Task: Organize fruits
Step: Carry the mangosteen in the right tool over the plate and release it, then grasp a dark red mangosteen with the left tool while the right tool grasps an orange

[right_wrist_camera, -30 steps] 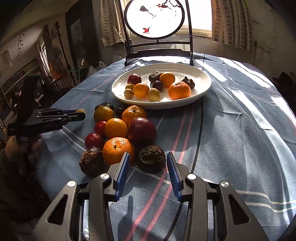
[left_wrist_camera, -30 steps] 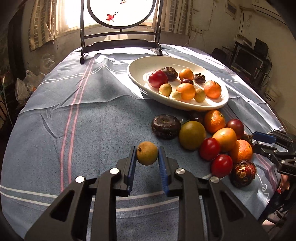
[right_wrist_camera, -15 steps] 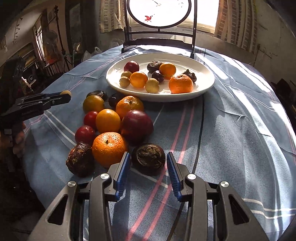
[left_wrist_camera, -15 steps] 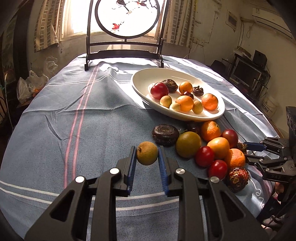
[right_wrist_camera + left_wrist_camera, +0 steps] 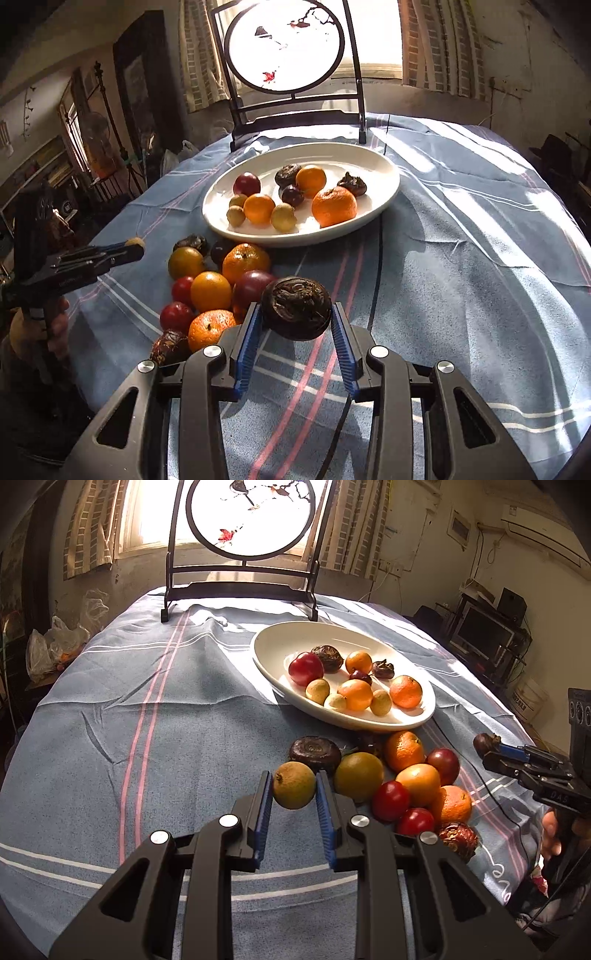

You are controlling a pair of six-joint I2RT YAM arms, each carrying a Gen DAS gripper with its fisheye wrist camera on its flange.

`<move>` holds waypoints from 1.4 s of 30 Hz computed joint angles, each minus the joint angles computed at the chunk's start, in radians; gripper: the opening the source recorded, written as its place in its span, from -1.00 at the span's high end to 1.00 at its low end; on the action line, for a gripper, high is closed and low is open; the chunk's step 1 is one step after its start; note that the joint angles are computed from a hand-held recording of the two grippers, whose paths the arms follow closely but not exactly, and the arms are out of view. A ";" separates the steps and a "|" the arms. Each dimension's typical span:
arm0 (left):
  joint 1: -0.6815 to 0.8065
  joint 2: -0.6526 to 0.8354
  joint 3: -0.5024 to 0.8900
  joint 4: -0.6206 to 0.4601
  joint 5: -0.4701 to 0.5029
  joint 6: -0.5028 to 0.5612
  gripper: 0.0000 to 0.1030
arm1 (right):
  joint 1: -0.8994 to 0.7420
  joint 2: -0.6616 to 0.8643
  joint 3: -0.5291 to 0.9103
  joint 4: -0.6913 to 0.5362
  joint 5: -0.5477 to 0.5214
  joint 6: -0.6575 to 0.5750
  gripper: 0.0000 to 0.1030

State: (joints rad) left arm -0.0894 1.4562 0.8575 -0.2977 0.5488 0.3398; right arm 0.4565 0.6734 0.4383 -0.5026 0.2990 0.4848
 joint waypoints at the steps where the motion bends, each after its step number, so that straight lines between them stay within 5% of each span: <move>1: -0.018 -0.002 0.013 0.002 -0.006 -0.008 0.56 | -0.041 0.008 0.021 0.005 -0.025 -0.026 0.25; 7: -0.162 0.099 0.203 0.009 -0.057 -0.096 0.56 | -0.244 0.275 0.186 0.171 -0.184 -0.182 0.25; 14: -0.288 0.395 0.535 -0.088 -0.160 -0.188 0.55 | -0.291 0.622 0.354 0.295 -0.137 -0.224 0.24; 16: -0.290 0.428 0.566 -0.108 -0.171 -0.208 0.34 | -0.288 0.618 0.343 0.307 -0.130 -0.209 0.12; 21: -0.260 0.304 0.411 -0.031 -0.167 -0.193 -0.13 | -0.236 0.460 0.257 0.272 -0.091 -0.202 0.06; 28: -0.201 0.003 0.114 -0.050 -0.083 -0.045 -0.26 | -0.161 0.138 0.082 0.115 -0.066 -0.119 0.04; 35: -0.209 -0.307 -0.188 -0.132 -0.058 0.139 -0.25 | -0.036 -0.139 -0.050 -0.074 0.010 0.040 0.04; 37: -0.248 -0.335 -0.237 -0.122 -0.084 0.149 0.08 | 0.023 -0.177 -0.062 -0.113 0.051 0.090 0.04; 42: -0.326 -0.276 -0.288 -0.031 -0.133 0.076 0.13 | 0.179 -0.212 -0.057 -0.189 0.159 0.187 0.04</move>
